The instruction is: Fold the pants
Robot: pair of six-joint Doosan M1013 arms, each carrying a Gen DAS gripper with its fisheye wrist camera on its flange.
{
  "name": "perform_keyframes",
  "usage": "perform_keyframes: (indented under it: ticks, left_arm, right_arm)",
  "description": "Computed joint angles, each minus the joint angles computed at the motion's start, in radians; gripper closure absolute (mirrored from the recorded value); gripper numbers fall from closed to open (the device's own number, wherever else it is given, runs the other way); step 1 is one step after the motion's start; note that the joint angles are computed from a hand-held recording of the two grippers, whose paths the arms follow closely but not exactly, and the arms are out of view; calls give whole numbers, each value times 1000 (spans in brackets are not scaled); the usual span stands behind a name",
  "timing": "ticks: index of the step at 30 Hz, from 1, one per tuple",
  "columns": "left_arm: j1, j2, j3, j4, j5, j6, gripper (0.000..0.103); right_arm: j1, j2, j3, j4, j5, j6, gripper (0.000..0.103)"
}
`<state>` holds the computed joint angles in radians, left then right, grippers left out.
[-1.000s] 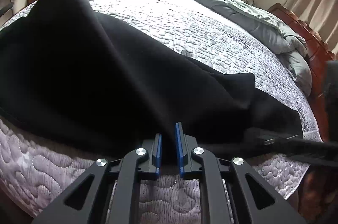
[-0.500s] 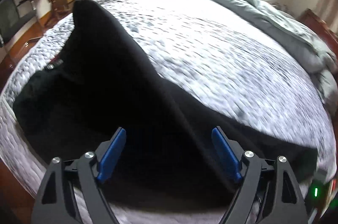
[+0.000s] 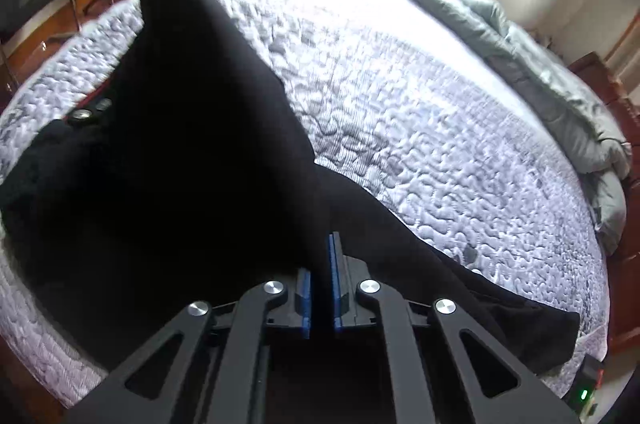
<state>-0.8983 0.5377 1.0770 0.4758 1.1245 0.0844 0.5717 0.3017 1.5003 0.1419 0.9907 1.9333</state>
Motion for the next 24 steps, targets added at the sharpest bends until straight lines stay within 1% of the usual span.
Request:
perform_keyframes:
  ticks: [1,3,5,7,9,10,11,12,13,16,17,18,19,21,23,24]
  left_arm:
    - [-14,-10,19,45,-3,-35,96]
    - [-62,-34,66,168,14,-131,96]
    - [-92,-55,110,228,28,-206,96]
    - [-121,-66,147,264,45,-288,96]
    - [-137,-75,181,269,37,-344,96]
    - [-140,-81,203,261,21,-365,94]
    - [-137,-89,223,247,-7,-375,93]
    - [-132,-100,250,238,-50,-397,92]
    - [-125,-117,283,238,-104,-435,87]
    - [-108,-156,344,274,-180,-534,77]
    - [-102,-165,355,272,-187,-556,70]
    - [-96,-172,361,267,-185,-576,51]
    - [-89,-184,375,274,-183,-608,41]
    - [-80,-199,393,294,-164,-664,40]
    - [-61,-220,422,297,-179,-702,38]
    - [-48,-228,436,286,-198,-708,38]
  right_arm:
    - [-3,0,0,11,1,-3,47]
    - [-9,1,-2,29,8,-12,47]
    - [-10,2,-4,35,11,-15,47]
    - [-9,4,-7,32,14,-15,46]
    - [-6,8,-13,23,22,-14,45]
    - [-5,8,-14,22,24,-14,45]
    - [-5,9,-16,21,26,-16,45]
    - [-5,12,-19,20,29,-18,44]
    - [-5,13,-20,20,32,-21,44]
    - [-7,16,-24,28,35,-29,44]
    - [-8,15,-23,30,35,-32,44]
    - [-9,15,-23,32,34,-35,44]
    - [-9,16,-24,34,34,-36,44]
    - [-10,17,-26,34,37,-37,44]
    - [-9,17,-26,32,38,-36,43]
    - [-9,18,-26,31,39,-36,43]
